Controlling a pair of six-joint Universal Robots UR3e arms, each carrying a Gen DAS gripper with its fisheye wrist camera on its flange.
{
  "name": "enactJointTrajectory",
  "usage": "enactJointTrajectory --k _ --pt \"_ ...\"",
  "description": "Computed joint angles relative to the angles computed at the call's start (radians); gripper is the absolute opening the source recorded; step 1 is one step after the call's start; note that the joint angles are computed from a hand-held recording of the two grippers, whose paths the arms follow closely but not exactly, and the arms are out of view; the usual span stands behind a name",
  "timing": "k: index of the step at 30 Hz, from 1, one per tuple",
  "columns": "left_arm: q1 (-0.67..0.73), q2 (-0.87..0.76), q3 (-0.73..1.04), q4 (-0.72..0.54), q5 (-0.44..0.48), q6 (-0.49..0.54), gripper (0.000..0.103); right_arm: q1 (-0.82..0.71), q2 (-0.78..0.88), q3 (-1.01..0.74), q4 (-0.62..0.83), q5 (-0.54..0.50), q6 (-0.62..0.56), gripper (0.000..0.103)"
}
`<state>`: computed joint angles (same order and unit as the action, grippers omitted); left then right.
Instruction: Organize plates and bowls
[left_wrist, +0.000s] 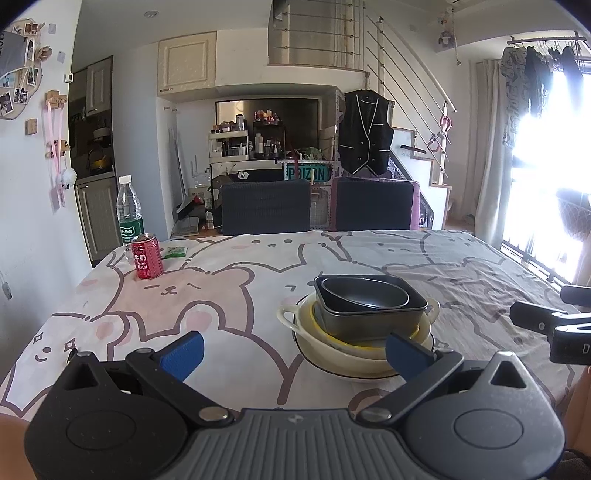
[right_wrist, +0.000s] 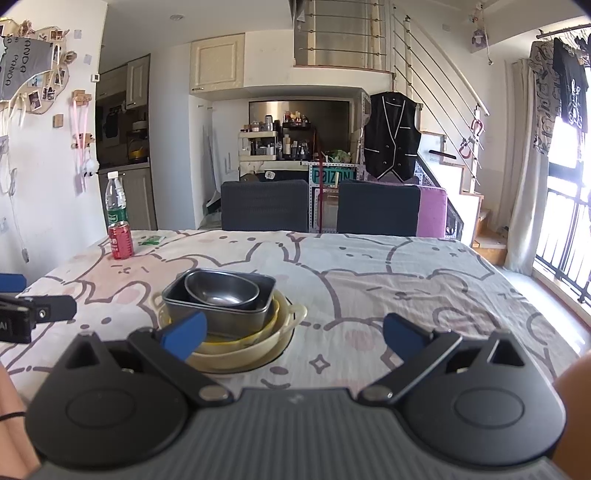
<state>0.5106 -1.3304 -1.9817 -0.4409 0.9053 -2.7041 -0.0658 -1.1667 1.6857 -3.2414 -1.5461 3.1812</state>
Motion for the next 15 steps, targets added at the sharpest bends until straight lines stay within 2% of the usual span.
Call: enactJointTrajectory --k 15 --pt "0.005 0.001 0.0 -0.008 -0.004 0.011 0.103 0.006 0.004 0.002 -0.008 -0.008 0.004 0.103"
